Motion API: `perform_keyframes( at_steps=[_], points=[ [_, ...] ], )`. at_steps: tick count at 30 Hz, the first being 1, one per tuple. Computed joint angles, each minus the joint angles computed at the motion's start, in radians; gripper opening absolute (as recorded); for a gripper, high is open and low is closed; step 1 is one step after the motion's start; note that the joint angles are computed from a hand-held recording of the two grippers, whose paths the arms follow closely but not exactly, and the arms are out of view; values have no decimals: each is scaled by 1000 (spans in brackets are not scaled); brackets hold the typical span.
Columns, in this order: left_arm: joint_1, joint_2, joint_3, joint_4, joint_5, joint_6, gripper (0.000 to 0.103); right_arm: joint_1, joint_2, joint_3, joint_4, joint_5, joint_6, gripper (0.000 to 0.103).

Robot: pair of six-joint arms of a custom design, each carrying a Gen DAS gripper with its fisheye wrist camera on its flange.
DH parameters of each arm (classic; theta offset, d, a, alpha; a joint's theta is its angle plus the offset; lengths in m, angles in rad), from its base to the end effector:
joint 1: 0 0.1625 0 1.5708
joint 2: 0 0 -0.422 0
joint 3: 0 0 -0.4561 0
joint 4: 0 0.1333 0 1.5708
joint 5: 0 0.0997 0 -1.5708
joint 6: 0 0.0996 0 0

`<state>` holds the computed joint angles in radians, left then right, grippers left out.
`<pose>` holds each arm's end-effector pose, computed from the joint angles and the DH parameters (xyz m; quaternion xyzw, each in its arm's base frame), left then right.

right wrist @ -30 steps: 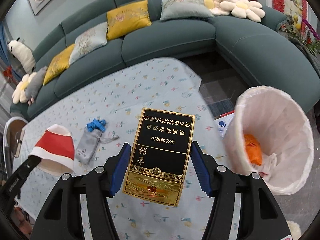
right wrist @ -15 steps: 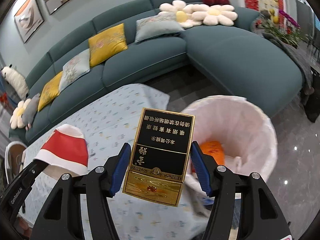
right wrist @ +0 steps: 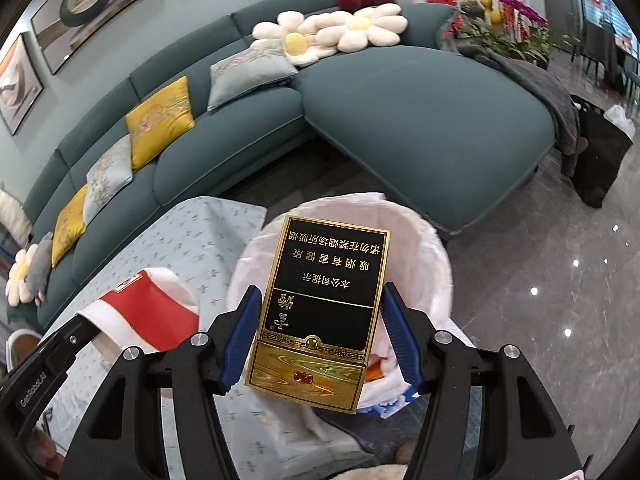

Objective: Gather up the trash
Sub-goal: 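Open the left gripper over the bin while the right gripper releases the gold box, then move both grippers back over the grey pouch and blue ribbon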

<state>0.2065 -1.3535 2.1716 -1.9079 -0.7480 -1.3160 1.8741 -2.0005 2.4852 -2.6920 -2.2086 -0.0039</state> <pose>-0.4077 -0.2962 0.1355 0.1167 0.8876 -0.3282 0.3013 0.1768 -0.3172 0.3285 0.0410 -0.9063 0.3382 0.2501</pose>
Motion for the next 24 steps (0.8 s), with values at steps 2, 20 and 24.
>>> perform_keyframes(
  at_steps=[2, 20, 24],
  points=[
    [11, 35, -13, -47, -7, 43, 3, -26, -17, 4, 1, 11, -12, 59],
    [41, 132, -53, -106, -9, 62, 53, -109, -31, 7, 2, 65, -50, 59],
    [40, 111, -43, -74, -3, 32, 53, -100, -13, 0, 7, 70, -51, 60]
  ],
)
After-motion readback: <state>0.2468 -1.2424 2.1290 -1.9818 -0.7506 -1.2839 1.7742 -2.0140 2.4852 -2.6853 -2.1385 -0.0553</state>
